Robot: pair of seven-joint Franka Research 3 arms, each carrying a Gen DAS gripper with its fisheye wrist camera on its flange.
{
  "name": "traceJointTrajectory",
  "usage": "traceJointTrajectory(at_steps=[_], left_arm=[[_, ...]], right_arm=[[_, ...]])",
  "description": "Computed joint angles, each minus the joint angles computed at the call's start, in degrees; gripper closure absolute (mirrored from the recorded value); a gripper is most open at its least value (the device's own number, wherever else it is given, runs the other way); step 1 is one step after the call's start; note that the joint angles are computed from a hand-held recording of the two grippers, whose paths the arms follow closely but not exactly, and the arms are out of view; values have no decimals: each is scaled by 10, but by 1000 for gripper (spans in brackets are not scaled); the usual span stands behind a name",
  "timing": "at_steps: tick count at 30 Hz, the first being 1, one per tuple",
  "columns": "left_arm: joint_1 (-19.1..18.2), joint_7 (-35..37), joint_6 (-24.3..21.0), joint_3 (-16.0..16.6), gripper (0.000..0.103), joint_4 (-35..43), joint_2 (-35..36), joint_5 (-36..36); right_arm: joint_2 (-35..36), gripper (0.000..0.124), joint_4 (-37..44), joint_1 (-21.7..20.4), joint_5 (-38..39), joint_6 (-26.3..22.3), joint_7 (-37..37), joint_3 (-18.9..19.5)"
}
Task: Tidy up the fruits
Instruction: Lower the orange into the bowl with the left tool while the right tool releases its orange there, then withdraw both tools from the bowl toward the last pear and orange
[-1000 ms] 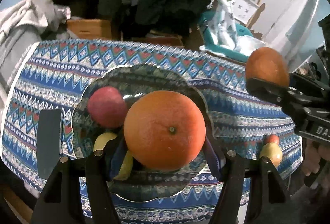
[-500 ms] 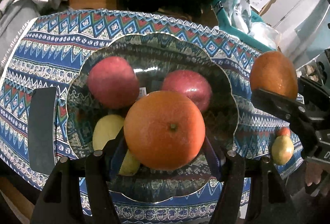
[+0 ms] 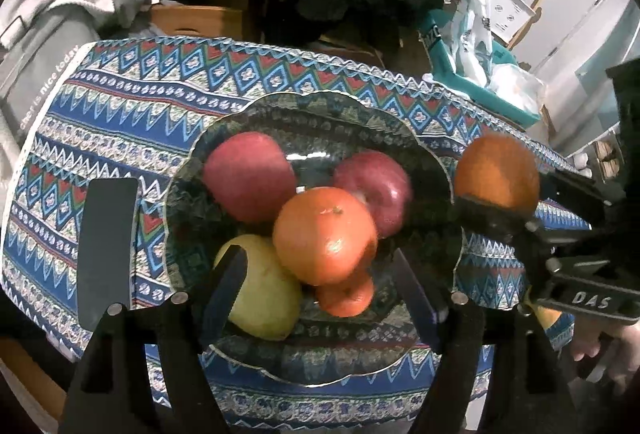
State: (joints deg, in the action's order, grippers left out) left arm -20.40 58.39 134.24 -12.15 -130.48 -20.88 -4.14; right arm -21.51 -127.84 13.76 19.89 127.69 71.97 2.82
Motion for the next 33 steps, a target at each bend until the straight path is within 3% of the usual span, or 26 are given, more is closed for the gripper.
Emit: traceJointTrajectory(at_steps=[13, 33], left_arm=[[1, -2, -21, 6, 26, -24, -27, -3], [-15, 1, -27, -5, 26, -8, -42, 11]], right_arm=[[-4, 57, -33, 14, -9, -29, -4, 12], [-56, 55, -30, -6, -28, -7, 17, 5]])
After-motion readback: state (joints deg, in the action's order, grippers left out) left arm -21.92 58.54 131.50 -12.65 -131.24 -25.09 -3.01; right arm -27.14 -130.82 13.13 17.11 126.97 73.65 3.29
